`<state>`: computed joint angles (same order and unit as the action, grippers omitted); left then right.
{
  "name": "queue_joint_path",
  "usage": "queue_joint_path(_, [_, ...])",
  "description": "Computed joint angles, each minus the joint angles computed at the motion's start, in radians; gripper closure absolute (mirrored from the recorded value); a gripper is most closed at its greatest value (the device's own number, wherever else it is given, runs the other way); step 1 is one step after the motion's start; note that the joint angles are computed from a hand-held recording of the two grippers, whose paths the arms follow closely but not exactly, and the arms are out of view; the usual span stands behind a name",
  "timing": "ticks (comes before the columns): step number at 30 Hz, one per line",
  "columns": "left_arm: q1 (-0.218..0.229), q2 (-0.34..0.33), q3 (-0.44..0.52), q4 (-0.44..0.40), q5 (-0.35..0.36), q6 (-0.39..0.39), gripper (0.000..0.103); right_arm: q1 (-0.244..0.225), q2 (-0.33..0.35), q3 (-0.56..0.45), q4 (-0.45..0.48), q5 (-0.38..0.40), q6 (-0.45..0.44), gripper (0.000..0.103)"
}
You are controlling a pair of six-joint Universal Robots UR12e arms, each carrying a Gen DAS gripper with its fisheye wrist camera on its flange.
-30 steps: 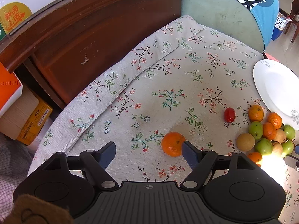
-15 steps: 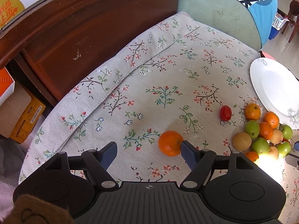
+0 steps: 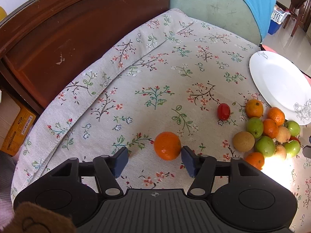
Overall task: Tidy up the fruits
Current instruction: 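Move left tool to the lone mandarin while right tool approaches a red cherry tomato, then close left tool on the mandarin while right tool grips the cherry tomato, lift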
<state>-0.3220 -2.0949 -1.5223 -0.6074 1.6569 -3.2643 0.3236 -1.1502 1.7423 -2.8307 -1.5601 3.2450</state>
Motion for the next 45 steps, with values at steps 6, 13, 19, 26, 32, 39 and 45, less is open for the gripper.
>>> queue_joint_path(6, [0.000, -0.007, 0.003, 0.006, 0.003, -0.010, 0.055, -0.005, 0.009, -0.004, 0.011, -0.010, 0.034, 0.072])
queue_joint_path(13, [-0.004, -0.010, 0.004, 0.015, 0.014, -0.004, 0.054, -0.002, 0.027, -0.013, 0.008, -0.003, 0.032, 0.072])
queue_joint_path(19, [-0.003, -0.012, 0.002, 0.029, 0.010, -0.004, 0.054, -0.002, 0.041, -0.021, 0.006, 0.017, 0.035, 0.071])
queue_joint_path(26, [-0.007, -0.010, -0.004, 0.048, 0.008, 0.015, 0.070, 0.003, 0.048, -0.027, -0.009, 0.009, 0.034, 0.082])
queue_joint_path(32, [-0.002, -0.004, -0.012, 0.058, -0.011, 0.011, 0.074, 0.017, 0.045, -0.033, 0.016, -0.004, 0.014, 0.082])
queue_joint_path(39, [0.013, 0.018, -0.034, 0.067, -0.095, -0.024, 0.074, 0.016, 0.028, -0.023, -0.007, 0.036, 0.075, 0.082])
queue_joint_path(45, [0.007, 0.029, -0.048, 0.080, -0.115, -0.001, 0.074, 0.021, 0.030, -0.027, 0.001, 0.067, 0.067, 0.082])
